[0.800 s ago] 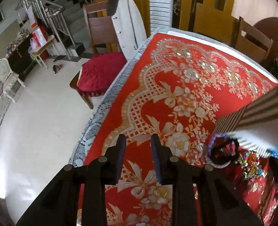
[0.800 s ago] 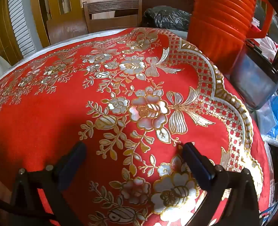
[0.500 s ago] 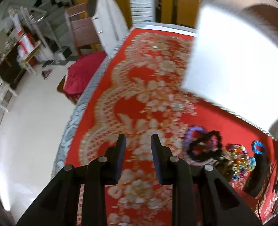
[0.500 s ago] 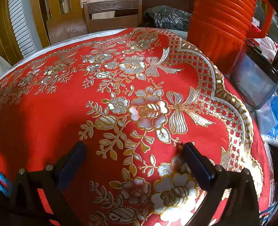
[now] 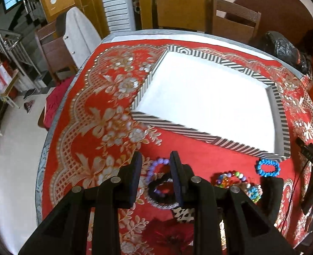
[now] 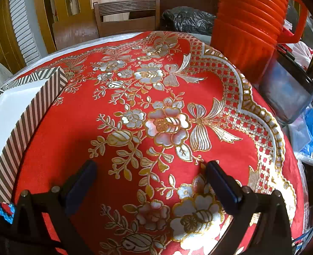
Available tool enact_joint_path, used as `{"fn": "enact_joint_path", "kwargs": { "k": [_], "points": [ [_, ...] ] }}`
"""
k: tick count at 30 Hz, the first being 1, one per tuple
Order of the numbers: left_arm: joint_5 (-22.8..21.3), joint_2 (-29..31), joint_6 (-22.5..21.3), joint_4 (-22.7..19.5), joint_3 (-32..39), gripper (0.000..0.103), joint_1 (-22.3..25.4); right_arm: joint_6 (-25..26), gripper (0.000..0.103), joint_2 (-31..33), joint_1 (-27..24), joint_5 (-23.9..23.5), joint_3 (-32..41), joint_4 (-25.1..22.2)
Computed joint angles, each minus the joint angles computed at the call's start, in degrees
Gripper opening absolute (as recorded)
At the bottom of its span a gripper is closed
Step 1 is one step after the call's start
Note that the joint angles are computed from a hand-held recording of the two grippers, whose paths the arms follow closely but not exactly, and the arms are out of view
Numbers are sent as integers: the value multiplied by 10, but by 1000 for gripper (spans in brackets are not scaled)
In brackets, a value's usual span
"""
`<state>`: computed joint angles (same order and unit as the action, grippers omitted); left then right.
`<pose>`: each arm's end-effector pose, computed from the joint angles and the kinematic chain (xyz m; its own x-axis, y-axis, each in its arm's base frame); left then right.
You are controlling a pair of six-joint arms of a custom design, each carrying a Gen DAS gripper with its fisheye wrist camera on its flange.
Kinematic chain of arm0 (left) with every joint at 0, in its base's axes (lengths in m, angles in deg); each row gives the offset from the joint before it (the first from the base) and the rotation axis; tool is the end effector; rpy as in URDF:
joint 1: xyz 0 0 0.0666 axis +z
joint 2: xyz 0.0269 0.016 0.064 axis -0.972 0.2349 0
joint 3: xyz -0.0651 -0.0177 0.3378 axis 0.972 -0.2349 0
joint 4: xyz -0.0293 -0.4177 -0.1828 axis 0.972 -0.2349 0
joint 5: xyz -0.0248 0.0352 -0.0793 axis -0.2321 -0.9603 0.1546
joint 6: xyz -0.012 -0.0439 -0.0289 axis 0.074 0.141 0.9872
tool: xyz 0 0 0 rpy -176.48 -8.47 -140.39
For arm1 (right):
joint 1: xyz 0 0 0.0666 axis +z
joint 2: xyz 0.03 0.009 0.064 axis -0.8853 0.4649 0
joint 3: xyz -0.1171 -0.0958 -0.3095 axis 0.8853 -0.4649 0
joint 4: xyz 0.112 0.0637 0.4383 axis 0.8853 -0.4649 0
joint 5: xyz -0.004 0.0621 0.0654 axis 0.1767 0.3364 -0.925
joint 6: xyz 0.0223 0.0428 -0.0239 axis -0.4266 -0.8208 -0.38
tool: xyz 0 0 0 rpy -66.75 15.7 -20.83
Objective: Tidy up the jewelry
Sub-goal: 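Move both tools over the jewelry pile beside the striped tray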
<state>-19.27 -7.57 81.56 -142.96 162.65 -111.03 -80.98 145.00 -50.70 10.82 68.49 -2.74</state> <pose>0.3500 -0.2264 0.4695 -0.8581 -0.2098 -0.4687 -0.2486 0.9684 0.0215 0.4611 0.0876 0.3694 -0.8266 -0.0285 -0.5621 0.0172 0.9970 -0.0758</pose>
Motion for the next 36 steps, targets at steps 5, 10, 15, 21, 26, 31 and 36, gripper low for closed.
{"fn": "enact_joint_path", "kwargs": {
  "k": [5,10,15,21,26,31,36],
  "points": [
    [-9,1,-6,-6,7,13,-11,1,103,3,-1,1,1,1],
    [7,-15,0,-18,-6,13,-17,1,103,4,-1,4,1,2],
    [14,-33,5,-25,-19,13,-26,-9,84,-53,56,72,-7,-47],
    [25,-64,12,-21,-41,13,-33,-101,93,-97,153,22,29,-160],
    [20,-79,8,-24,-46,13,-48,-187,93,-162,256,18,-34,-90],
    [14,-92,2,-26,-48,13,-58,-240,93,-126,310,20,16,-144],
    [7,-102,2,-29,-51,13,-64,-253,93,-93,332,30,63,-193]
  ]
}}
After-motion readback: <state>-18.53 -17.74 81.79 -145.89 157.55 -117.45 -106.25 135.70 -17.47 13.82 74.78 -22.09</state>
